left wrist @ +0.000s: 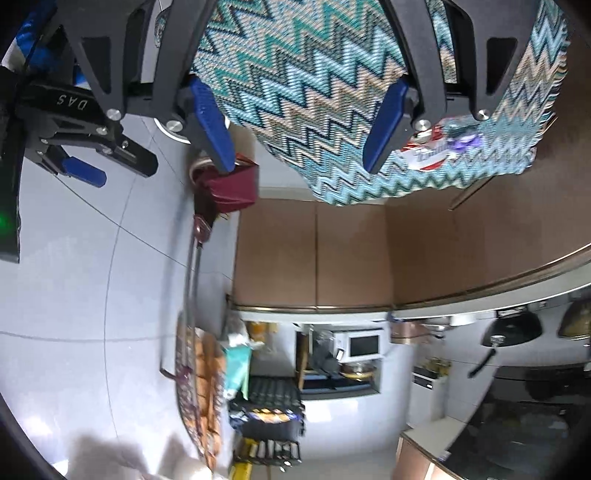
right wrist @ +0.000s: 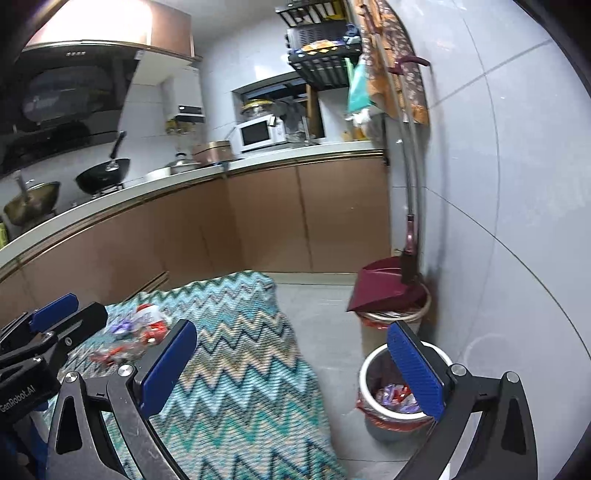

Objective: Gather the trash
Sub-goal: 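Move both tools back over the blanket toward the Budweiser can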

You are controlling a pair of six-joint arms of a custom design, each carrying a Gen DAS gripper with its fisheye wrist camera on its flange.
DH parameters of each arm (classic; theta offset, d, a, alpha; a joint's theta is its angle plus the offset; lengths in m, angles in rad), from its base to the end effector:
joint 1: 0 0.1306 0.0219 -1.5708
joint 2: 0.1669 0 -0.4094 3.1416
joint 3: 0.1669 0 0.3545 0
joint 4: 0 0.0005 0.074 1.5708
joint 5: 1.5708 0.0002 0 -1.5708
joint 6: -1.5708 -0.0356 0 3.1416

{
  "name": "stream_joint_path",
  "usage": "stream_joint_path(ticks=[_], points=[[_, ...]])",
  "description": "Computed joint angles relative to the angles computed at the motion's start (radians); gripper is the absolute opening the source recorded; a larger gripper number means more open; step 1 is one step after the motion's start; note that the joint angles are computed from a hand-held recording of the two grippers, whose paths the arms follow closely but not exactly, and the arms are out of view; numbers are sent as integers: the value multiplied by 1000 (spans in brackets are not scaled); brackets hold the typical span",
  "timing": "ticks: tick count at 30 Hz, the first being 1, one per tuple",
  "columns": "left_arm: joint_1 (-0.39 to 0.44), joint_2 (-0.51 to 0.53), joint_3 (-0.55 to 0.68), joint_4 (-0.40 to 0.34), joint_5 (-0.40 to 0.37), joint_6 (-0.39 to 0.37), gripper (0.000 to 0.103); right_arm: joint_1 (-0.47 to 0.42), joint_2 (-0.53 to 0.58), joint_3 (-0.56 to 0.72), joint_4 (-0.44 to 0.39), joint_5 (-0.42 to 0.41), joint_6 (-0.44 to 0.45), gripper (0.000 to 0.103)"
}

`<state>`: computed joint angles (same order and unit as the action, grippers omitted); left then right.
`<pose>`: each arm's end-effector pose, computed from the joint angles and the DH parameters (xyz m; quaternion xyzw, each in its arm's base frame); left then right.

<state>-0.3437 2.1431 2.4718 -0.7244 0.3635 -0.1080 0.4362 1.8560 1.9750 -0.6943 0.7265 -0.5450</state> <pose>0.6849 -0.2591 0.5061 0.2810 0.7754 -0.2135 0.5237 0.5876 0.2473 0.4860 0.2141 0.8109 -0.0651 0.5407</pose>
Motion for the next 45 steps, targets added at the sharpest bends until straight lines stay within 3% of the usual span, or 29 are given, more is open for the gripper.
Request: stream_joint_path(ticks=[5, 11, 16, 26, 36, 45], points=[[26, -114, -202, 137, -36, 18, 70, 43, 35, 75, -64, 29, 44, 103], [49, -194, -350, 229, -68, 32, 70, 74, 57, 113, -93, 49, 56, 103], [60, -231, -425, 286, -110, 52, 71, 99, 77, 152, -151, 122, 40, 103], [71, -268, -493, 327, -197, 59, 74, 140, 44, 99, -72, 251, 72, 103], [60, -299, -552, 381, -252, 59, 74, 153, 10, 41, -14, 298, 110, 103], [62, -284, -542, 387, -219, 76, 74, 139, -4, 13, 32, 284, 110, 103]])
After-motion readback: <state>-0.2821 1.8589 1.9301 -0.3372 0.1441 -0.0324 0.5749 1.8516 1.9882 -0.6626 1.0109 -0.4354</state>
